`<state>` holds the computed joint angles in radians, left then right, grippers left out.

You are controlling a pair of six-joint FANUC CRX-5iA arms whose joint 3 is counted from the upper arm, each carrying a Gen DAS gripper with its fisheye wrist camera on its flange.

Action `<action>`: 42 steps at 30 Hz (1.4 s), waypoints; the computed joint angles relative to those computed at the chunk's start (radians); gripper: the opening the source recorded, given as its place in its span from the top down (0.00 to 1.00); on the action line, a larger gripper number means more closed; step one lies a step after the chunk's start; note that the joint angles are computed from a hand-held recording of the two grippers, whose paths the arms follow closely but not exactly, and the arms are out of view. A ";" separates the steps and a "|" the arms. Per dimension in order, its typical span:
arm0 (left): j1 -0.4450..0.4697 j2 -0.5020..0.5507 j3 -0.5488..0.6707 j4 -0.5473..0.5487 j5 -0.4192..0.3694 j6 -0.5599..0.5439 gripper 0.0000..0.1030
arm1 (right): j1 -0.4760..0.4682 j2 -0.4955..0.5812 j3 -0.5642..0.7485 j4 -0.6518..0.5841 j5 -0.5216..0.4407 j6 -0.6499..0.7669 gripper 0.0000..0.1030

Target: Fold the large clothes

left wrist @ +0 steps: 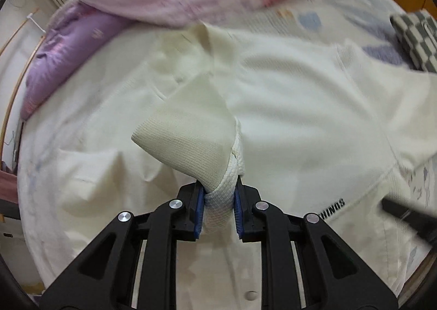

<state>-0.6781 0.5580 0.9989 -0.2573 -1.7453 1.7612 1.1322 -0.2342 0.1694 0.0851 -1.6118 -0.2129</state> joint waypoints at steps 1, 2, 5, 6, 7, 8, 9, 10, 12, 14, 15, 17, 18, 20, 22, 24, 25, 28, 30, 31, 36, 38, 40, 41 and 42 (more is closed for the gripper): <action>0.009 -0.003 -0.020 0.032 0.007 -0.003 0.77 | -0.016 0.014 0.025 -0.007 -0.015 0.035 0.95; 0.017 0.001 -0.024 0.055 0.000 -0.003 0.74 | -0.039 -0.006 0.020 -0.015 -0.041 0.066 0.95; 0.067 -0.084 -0.137 0.142 0.058 0.018 0.45 | -0.086 0.009 0.053 -0.017 -0.031 0.154 0.90; 0.087 -0.132 -0.193 0.165 0.098 0.035 0.36 | -0.097 0.033 0.083 -0.019 -0.032 0.178 0.79; 0.110 -0.174 -0.238 0.191 0.125 0.052 0.24 | -0.099 0.031 0.085 -0.019 -0.031 0.185 0.65; 0.129 -0.207 -0.274 0.215 0.142 0.062 0.23 | -0.103 0.041 0.098 -0.018 -0.016 0.197 0.54; 0.154 -0.240 -0.311 0.243 0.155 0.071 0.23 | -0.111 0.064 0.118 -0.016 0.001 0.215 0.29; 0.174 -0.267 -0.340 0.258 0.159 0.085 0.23 | -0.105 0.086 0.134 0.003 0.014 0.233 0.23; 0.233 -0.328 -0.418 0.294 0.170 0.134 0.23 | -0.122 0.119 0.156 -0.013 0.033 0.296 0.22; 0.310 -0.387 -0.524 0.350 0.197 0.215 0.23 | -0.152 0.169 0.177 -0.056 0.023 0.358 0.22; 0.345 -0.415 -0.576 0.371 0.209 0.258 0.23 | -0.165 0.190 0.182 -0.077 0.011 0.375 0.22; 0.420 -0.463 -0.681 0.408 0.232 0.360 0.23 | -0.196 0.239 0.190 -0.128 -0.038 0.402 0.22; 0.453 -0.481 -0.723 0.425 0.245 0.405 0.23 | -0.214 0.266 0.201 -0.163 -0.075 0.403 0.22; 0.520 -0.520 -0.815 0.469 0.294 0.475 0.23 | -0.250 0.258 0.154 -0.239 -0.013 0.389 0.22; 0.575 -0.554 -0.908 0.511 0.365 0.508 0.24 | -0.267 0.269 0.146 -0.288 0.007 0.404 0.22; 0.612 -0.550 -0.948 0.552 0.378 0.502 0.33 | -0.246 0.310 0.172 -0.249 -0.021 0.449 0.30; 0.625 -0.549 -0.963 0.562 0.387 0.500 0.52 | -0.233 0.335 0.193 -0.219 -0.054 0.467 0.41; 0.637 -0.514 -0.924 0.542 0.297 0.554 0.90 | -0.215 0.364 0.225 -0.162 -0.121 0.454 0.73; 0.642 -0.539 -0.925 0.551 0.301 0.564 0.93 | -0.222 0.342 0.219 -0.163 -0.123 0.424 0.89; 0.629 -0.530 -0.888 0.524 0.266 0.563 0.93 | -0.222 0.323 0.209 -0.157 -0.121 0.407 0.93; 0.593 -0.521 -0.863 0.484 0.218 0.551 0.94 | -0.217 0.300 0.173 -0.163 -0.135 0.391 0.95; 0.575 -0.497 -0.878 0.471 0.207 0.547 0.93 | -0.209 0.302 0.144 -0.151 -0.126 0.396 0.95; 0.566 -0.445 -0.840 0.471 0.156 0.512 0.89 | -0.209 0.327 0.156 -0.146 -0.144 0.431 0.94; 0.556 -0.435 -0.812 0.457 0.126 0.500 0.89 | -0.217 0.351 0.192 -0.152 -0.176 0.443 0.93; 0.550 -0.419 -0.758 0.444 0.087 0.466 0.89 | -0.223 0.361 0.214 -0.160 -0.186 0.454 0.90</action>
